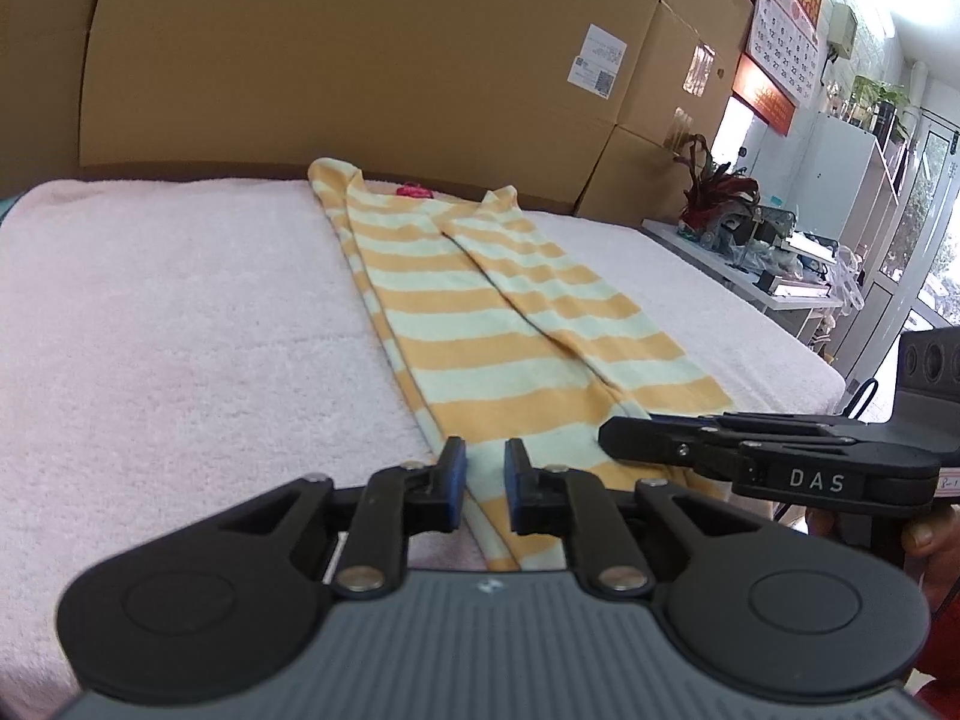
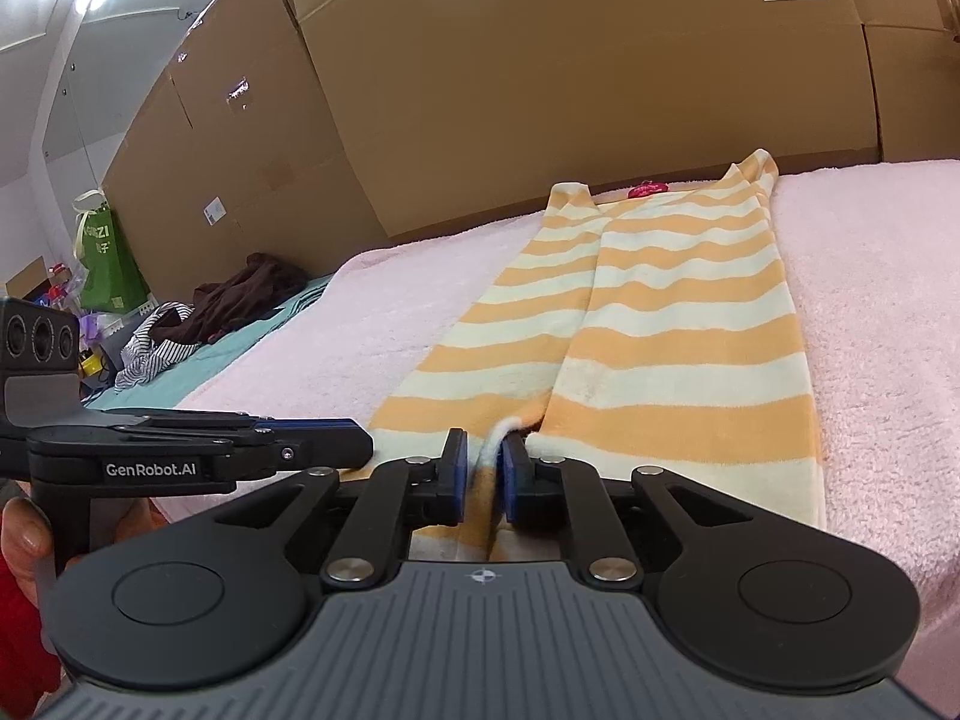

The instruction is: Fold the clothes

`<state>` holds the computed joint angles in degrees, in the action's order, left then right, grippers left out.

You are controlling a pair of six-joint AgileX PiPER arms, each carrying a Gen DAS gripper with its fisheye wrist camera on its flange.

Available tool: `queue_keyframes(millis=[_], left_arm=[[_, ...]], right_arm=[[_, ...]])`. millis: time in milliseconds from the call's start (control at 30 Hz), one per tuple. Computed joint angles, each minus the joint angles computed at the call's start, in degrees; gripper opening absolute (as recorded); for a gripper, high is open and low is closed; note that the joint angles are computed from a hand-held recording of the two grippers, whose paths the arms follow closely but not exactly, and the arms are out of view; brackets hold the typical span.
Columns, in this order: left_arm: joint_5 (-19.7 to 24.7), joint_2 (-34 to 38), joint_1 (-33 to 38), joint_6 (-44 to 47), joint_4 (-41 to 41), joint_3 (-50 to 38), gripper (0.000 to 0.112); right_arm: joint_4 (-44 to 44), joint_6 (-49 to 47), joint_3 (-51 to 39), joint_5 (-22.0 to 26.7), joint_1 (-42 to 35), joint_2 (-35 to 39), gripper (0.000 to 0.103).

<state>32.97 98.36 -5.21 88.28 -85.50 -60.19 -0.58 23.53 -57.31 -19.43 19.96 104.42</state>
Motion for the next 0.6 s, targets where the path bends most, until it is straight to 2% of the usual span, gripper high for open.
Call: queue_keyframes(millis=[100,233,333,467,600], left_arm=[[2.0,1.0,1.5,-3.5,1.9,-1.2,0.021],[3.3,1.3,1.7,-4.0,2.1,-1.5,0.021],[2.6,1.0,0.7,-3.2,2.0,-1.4,0.020],[0.5,0.9,-0.2,-3.0,2.2,-1.5,0.007],[-0.7,0.3,-0.4,-1.4,1.1,-1.1,0.000]], right_arm=[[-1.7,1.9,0.5,-1.3,-0.3,0.1,0.012],[-2.9,2.9,1.0,-2.5,-0.5,0.3,0.013],[-2.4,2.0,1.4,-3.5,-0.4,0.5,0.013],[-2.3,2.2,1.8,-4.3,-0.4,0.5,0.012],[-2.3,2.7,2.3,-5.3,-0.6,0.6,0.006]])
